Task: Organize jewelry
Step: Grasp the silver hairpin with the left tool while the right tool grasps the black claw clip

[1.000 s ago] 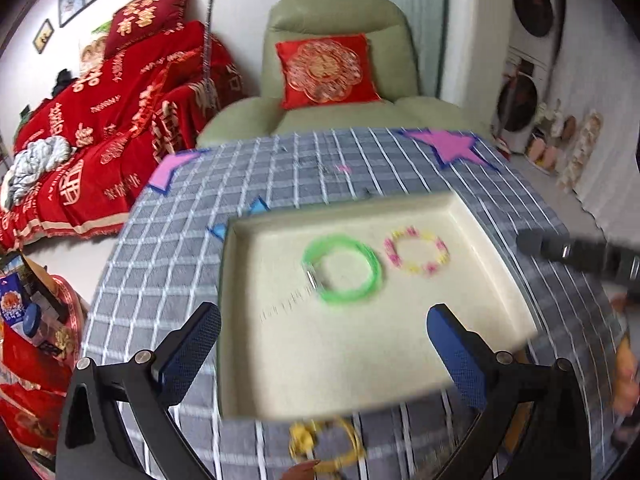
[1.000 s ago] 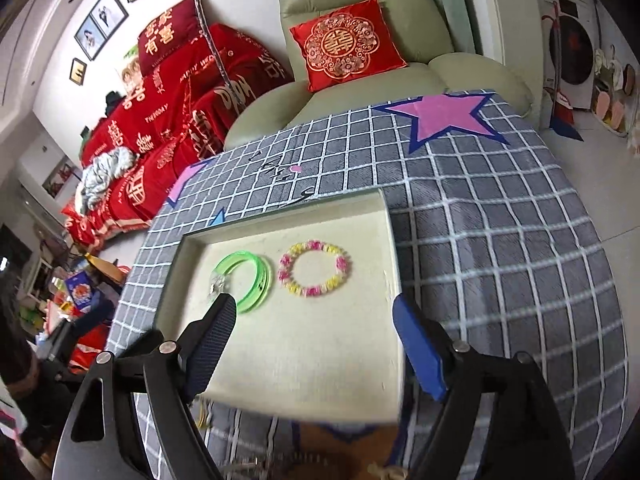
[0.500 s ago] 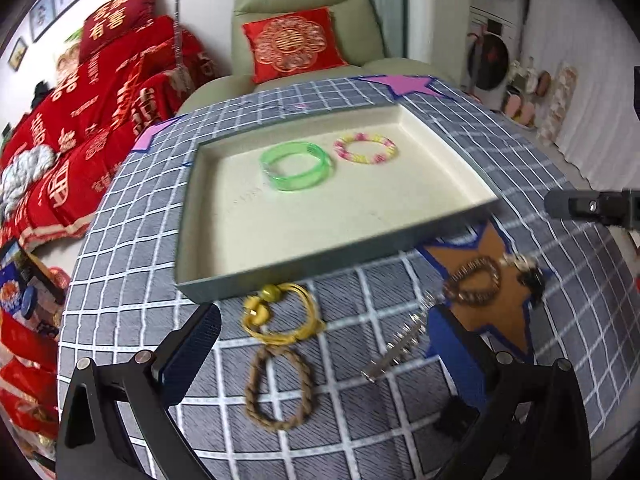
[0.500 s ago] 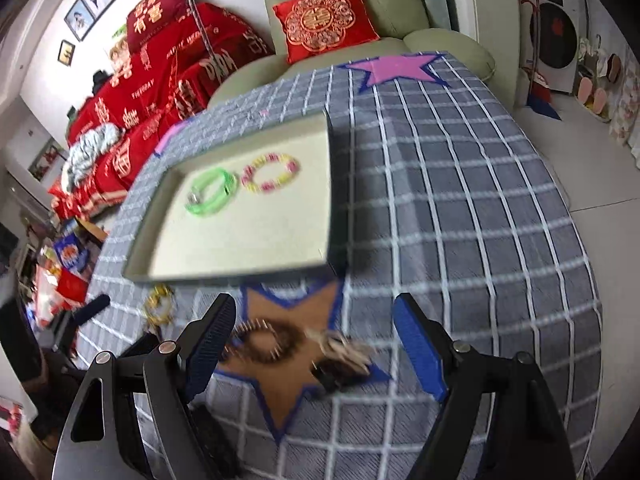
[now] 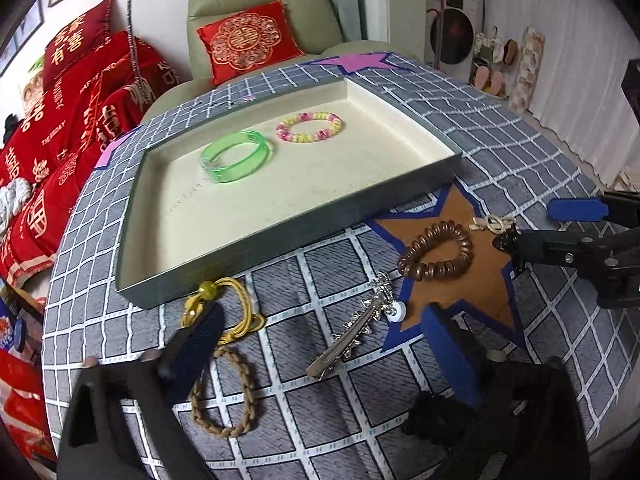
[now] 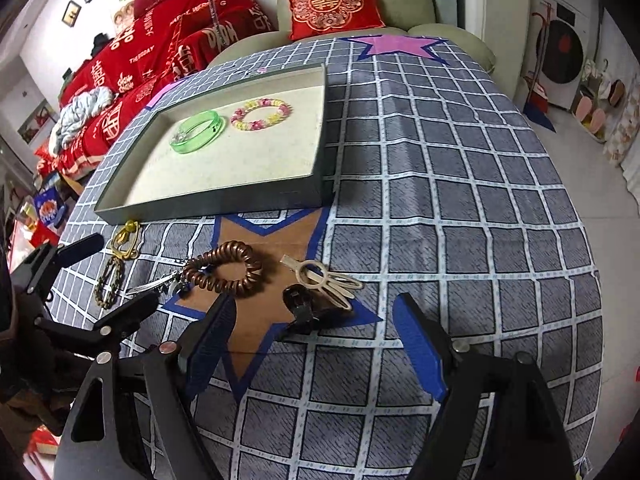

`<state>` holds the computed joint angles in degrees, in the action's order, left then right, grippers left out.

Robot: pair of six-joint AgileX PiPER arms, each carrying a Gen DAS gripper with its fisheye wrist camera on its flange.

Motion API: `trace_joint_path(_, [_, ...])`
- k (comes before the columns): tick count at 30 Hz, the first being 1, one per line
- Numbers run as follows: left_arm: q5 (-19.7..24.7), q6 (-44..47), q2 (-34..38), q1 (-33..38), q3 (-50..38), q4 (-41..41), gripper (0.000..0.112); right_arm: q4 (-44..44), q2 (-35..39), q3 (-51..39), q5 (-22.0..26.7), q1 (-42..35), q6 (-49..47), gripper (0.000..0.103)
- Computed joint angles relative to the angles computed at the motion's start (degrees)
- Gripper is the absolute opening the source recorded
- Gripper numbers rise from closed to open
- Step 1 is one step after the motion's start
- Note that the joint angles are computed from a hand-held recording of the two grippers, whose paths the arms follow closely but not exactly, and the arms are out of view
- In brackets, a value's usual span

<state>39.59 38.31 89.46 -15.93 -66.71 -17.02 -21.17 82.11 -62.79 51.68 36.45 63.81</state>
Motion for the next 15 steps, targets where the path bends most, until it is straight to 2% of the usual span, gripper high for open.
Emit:
trace_joint_path(3, [-0.2,-0.1,0.5,-0.8,0.2,0.8,0.097,0.1,1.6,-0.8,-0.1,0.2,-0.7,0.069])
trace_joint_path(5, [-0.1,0.4,0.6,-1.3,0.5,1.0,0.088,0.4,2.6,-1.2,-0.3,0.3,-1.2,0.059])
trace_joint_path(7, [0.2,0.8,0.9,-1.8,0.5,1.3,0.087,0.4,3.3,-1.3,-0.2,0.5,-1.1,0.046])
trace_joint_path(9, [0.0,1.3,1.0,-2.1,0.8,1.5,0.086,0.8,4.0,-1.3,-0.4,0.5,-1.3,0.04])
trace_joint_path(11, [0.5,1.8,1.3,-2.0,0.9,1.3,0.076,-0.1,4.4,-1.5,-0.1,1.1,-0.7,0.04])
trace_joint_path(14, [1.5,3.6,1.6,-1.1,0.8,-0.9,0.073,-0.8,4.6,-1.7,0.5,1.7,-0.2,0.039])
trace_joint_path(15, [1.7,4.1,1.7,-1.0,0.8,-1.4,0.068,-1.1,4.6,-1.7,0.6,2.0,0.1,0.039])
